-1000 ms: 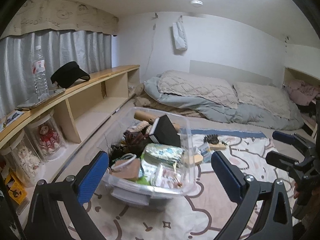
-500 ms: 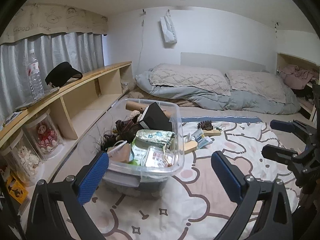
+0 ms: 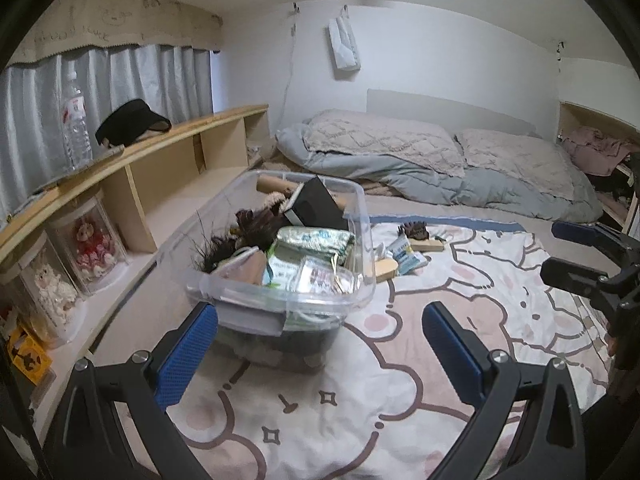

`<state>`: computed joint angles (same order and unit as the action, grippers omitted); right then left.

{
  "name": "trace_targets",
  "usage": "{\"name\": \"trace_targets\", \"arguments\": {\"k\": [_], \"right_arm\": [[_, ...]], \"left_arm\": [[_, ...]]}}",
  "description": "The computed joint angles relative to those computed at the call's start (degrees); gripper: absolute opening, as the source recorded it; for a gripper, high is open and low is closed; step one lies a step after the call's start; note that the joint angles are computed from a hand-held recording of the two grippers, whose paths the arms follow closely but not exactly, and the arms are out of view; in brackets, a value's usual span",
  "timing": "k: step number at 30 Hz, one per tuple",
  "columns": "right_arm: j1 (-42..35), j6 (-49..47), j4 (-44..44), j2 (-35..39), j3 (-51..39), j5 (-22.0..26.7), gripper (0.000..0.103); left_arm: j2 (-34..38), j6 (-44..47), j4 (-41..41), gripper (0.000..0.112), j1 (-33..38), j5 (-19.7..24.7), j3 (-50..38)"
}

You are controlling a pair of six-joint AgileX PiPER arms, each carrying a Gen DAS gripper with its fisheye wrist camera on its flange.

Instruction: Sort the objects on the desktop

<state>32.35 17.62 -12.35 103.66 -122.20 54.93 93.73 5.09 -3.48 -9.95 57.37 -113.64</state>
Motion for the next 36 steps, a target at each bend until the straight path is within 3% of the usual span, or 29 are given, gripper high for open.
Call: {"name": "trace_targets", "arguments": {"k": [36], "right_arm": [[0.3,-1.7,0.6,4.5,-6.6,6.3,0.103]], "left_arm": [[0.1,3.6,-3.5,0.103,0.9,-0.2,1.6]]}}
